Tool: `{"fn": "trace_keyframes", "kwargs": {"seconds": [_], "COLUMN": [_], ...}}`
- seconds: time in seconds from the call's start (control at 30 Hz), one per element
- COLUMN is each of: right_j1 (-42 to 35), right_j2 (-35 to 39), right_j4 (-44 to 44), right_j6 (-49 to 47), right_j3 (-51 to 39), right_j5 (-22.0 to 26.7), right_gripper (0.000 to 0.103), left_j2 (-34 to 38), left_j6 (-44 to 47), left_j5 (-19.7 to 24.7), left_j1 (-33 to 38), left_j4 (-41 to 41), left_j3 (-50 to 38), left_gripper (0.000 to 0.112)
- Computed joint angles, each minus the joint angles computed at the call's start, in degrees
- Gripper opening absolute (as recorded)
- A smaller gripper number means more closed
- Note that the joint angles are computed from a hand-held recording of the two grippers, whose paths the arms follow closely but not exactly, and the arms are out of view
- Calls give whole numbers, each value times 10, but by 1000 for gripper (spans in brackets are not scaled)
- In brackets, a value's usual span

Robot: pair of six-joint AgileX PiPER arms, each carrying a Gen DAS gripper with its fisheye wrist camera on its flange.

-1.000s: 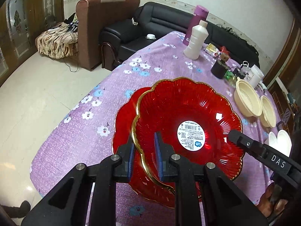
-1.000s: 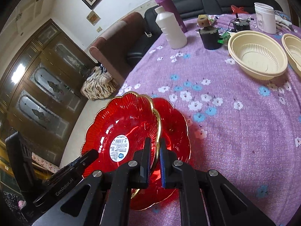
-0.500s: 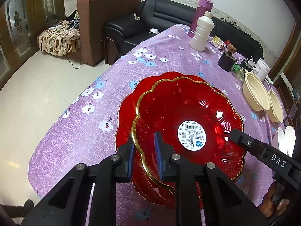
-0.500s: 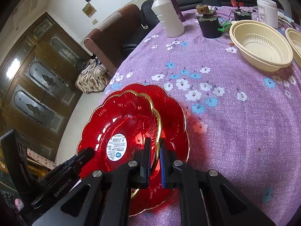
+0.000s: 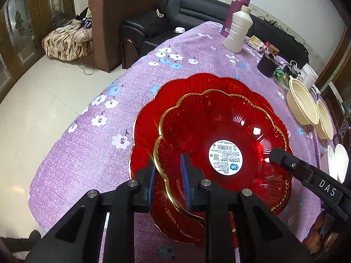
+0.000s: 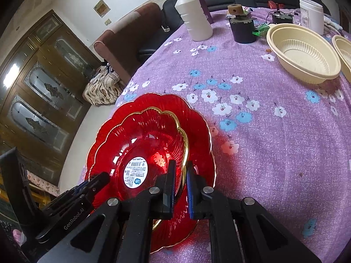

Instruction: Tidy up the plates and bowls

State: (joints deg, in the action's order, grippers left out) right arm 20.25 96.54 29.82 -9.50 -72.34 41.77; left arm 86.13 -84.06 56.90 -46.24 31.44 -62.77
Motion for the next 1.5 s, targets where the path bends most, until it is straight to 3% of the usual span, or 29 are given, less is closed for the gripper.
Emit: {"fn": "trace_keyframes", "kwargs": {"seconds": [0.17, 0.2, 0.27, 0.4, 0.47, 0.57, 0.63, 0.77, 0.97, 1.13, 1.27, 1.5], "right_j1": [5, 8, 15, 24, 25, 24, 23, -5, -132, -291, -418, -558], "right_j2": [-1, -1, -7, -23, -31, -43, -51, -75, -136, -179, -188, -149], "right_j4": [-19, -31, -48, -67, -68, -67, -82, -32, 158, 238, 235, 214], "right_j6": [9, 18, 26, 32, 25, 22, 35, -5, -166, -249, -281, -296], "right_j3": [-3, -8, -9, -3, 0, 5, 9, 32, 117, 182, 193, 150], "right_j5": [2, 4, 3, -5, -5, -3, -4, -3, 35, 111, 170, 224], "right_gripper": [13, 14, 19, 50, 56, 62, 75, 75, 75, 75, 76, 77], "left_j2": [5, 5, 0, -4, -1, -7, -14, -20, 6, 85, 162, 318], "left_j6": [15, 27, 36, 34, 24, -1, -20, -73, -113, -29, 53, 196], "left_j5": [7, 4, -7, -7, 9, 21, 34, 62, 85, 49, 29, 65], "left_j1": [5, 9, 12, -2, -12, -24, -33, -61, -118, -134, -135, -131], "left_j4": [-20, -32, -43, -37, -32, -20, -12, 25, 80, 69, 16, -84], "left_j3": [-11, -15, -16, -26, -36, -37, -39, -47, -93, -182, -272, -506], "left_gripper": [22, 25, 40, 58, 71, 72, 72, 74, 79, 79, 79, 78]}}
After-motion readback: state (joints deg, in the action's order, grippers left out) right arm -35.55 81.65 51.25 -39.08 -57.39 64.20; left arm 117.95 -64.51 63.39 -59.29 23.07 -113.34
